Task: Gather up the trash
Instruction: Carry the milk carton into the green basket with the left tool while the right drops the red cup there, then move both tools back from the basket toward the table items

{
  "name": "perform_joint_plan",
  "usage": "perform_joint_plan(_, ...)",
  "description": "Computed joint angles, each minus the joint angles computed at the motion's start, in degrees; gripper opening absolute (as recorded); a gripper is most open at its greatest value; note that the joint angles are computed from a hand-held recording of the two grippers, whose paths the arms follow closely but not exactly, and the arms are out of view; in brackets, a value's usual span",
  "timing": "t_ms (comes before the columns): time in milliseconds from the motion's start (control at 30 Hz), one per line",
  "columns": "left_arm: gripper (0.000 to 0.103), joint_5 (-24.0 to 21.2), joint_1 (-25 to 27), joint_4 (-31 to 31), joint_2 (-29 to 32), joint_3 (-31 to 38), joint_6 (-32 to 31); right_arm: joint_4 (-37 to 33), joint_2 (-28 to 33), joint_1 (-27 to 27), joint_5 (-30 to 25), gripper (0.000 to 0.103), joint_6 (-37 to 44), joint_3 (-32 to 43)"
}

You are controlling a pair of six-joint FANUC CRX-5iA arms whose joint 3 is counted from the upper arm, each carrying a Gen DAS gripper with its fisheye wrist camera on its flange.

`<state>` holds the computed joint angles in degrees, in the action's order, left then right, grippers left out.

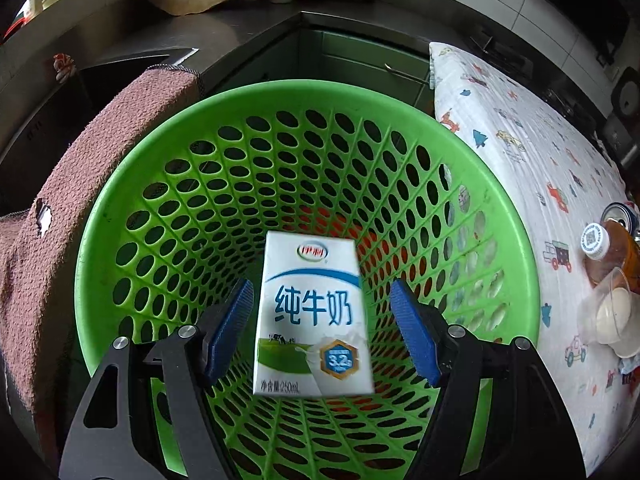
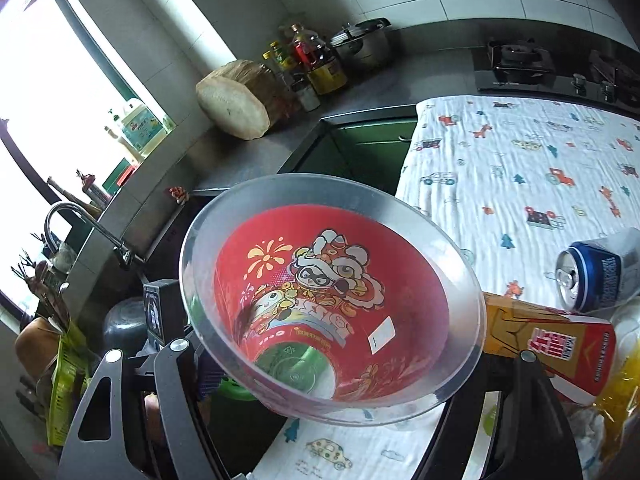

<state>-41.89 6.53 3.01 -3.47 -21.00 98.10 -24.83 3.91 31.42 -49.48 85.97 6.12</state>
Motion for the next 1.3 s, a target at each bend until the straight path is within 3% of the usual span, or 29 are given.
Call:
perform_joint_plan(133, 0.072, 1.7, 1.7, 3.6, -1.1, -2.2, -3.3, 0.3, 2.5, 1.3, 0.0, 0.074, 0.0, 1.9)
perform_joint_plan(433, 0.074, 4.3, 4.8, 2.1, -9.7, -7.3, -1.6, 2.8, 7.6, 5.5, -0.5, 0.074, 0.7, 5.4)
perform_joint_plan(933, 0.074, 3.5, 10.2, 0.5, -23.1, -16.1, 0.0, 18.9, 15.6, 15.0, -0.7, 0.074, -3.1, 6.7)
perform_joint_plan(1067, 0.075, 3.6, 11.0, 1.3, -25.1, -17.9, -0.5, 17.1, 15.9, 14.9, -0.7, 0.085, -2.1, 6.7)
perform_joint_plan(1300, 0.081, 3.2, 10.2, 1.5, -25.7, -18.2, 0.1, 17.0, 10.8, 15.1, 2.9, 0.089, -2.0, 1.7)
